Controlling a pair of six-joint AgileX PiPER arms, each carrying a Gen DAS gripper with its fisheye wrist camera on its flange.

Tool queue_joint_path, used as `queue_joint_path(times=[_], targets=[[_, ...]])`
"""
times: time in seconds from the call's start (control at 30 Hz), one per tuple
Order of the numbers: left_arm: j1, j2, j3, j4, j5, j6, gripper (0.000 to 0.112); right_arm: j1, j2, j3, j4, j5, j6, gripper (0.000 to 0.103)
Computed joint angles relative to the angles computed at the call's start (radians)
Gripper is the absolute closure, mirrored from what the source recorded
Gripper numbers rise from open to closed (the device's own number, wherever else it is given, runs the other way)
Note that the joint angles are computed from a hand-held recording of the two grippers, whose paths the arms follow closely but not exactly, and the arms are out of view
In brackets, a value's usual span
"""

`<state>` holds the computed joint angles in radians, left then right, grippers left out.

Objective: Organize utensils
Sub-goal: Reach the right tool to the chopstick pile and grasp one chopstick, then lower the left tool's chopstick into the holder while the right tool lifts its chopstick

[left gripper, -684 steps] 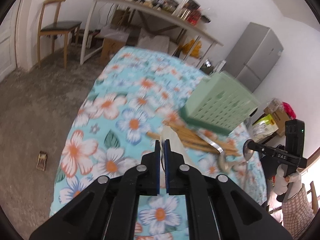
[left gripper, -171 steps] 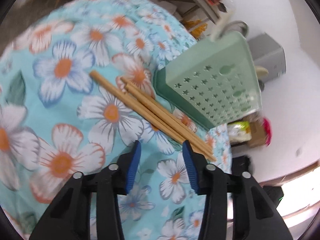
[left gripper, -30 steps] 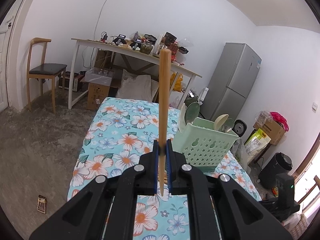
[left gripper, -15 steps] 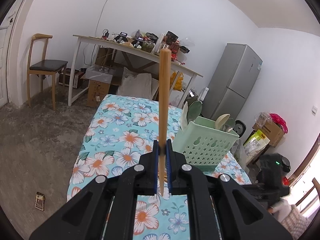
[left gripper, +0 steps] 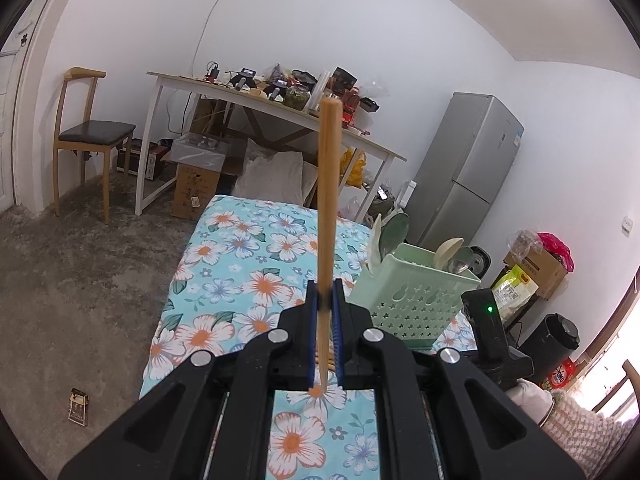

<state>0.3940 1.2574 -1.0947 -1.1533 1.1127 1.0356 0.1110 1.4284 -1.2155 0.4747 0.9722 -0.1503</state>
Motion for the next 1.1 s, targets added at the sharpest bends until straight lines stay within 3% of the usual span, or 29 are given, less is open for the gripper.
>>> queue_joint_path(times=[0.2, 0.37, 0.5, 0.9, 1.1], targets=[[0.003, 0.007, -0.001, -0.005, 0.002, 0.004, 0.106, 0.073, 0.037, -0.072, -0.127, 0.031, 0.107, 0.085], [0.002, 0.004, 0.002, -0.004, 0.004, 0.005, 0.106, 0.039, 0.071, -0.093, -0.085, 0.049, 0.115, 0.096], [0.002, -0.001, 0.007, -0.012, 0.004, 0.014, 0.106, -0.005, 0.057, -0.069, -0.028, 0.043, 0.102, 0.099], [-0.003, -0.062, 0.003, -0.003, 0.012, -0.018, 0.106, -0.039, -0.237, -0.058, -0.066, 0.004, 0.174, 0.099], [-0.010, -0.107, -0.031, 0.007, 0.031, -0.069, 0.106, -0.147, -0.392, -0.035, 0.003, 0.013, 0.137, 0.099]])
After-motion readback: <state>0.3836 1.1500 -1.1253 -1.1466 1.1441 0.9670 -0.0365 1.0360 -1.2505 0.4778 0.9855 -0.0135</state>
